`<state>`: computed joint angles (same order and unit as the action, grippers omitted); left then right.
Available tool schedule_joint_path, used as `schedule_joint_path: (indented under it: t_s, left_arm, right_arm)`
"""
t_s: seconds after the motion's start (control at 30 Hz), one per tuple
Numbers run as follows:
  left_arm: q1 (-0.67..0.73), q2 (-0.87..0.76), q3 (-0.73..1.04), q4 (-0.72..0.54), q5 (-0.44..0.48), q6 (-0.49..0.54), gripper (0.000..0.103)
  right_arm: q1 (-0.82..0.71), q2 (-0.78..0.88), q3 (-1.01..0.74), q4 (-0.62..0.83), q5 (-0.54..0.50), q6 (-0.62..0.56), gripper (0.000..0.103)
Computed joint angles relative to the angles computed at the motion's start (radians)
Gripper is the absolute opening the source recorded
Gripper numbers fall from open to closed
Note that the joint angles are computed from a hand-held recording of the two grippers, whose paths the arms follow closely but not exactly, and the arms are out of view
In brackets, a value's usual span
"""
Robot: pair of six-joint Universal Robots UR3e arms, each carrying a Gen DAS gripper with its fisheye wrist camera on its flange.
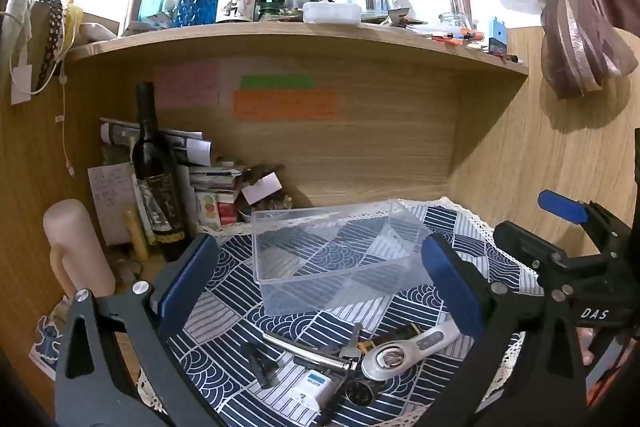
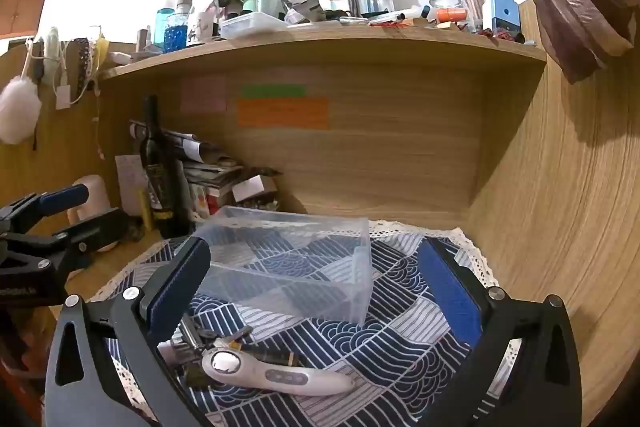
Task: Organize rigid objects
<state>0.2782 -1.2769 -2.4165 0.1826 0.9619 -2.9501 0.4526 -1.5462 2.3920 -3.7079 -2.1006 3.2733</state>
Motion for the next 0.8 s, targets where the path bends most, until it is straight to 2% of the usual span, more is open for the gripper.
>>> schedule_joint_path:
  t_s: [0.1, 0.2, 0.23, 0.4, 0.47, 0.63, 0.8]
  left_arm:
    - [0.0, 0.013, -0.004, -0.015, -0.005, 0.006, 0.103]
    - [-0.015, -0.011, -0.012, 0.024, 0.013, 0.002, 0.103]
    - [-0.009, -0.006, 0.002, -0.011, 0.005, -0.009, 0.103]
    - [-0.006, -0.014, -0.001, -0.012, -0.012, -0.009, 0.103]
    - [-0.001, -0.012, 0.002, -0.024, -0.019, -0.004, 0.103]
    - [0.022, -0.004, 0.0, -0.041, -0.045, 0.006, 0.103]
    - [-0.022, -0.033, 0.013, -0.008, 0.002, -0.003, 0.103]
  right_arm:
    - [-0.008, -0.001, 0.002, 0.0, 0.0, -0.004, 0.103]
    - [-0.026, -0.003, 0.01, -0.01, 0.011, -0.006, 0.103]
    - [0.001, 0.005, -0.009, 0.002, -0.018, -0.002, 0.103]
    - [0.042, 0.051, -0.019, -0.046, -0.074, -0.003, 0.103]
    - [0.026, 0.033, -0.009, -0.039, -0.046, -0.005, 0.103]
    - [0.032, 0.033, -0.006, -0.046, -0.058, -0.001, 0.103]
    - [0.013, 0.016, 0.007, -0.041, -0.027, 0.006, 0.103]
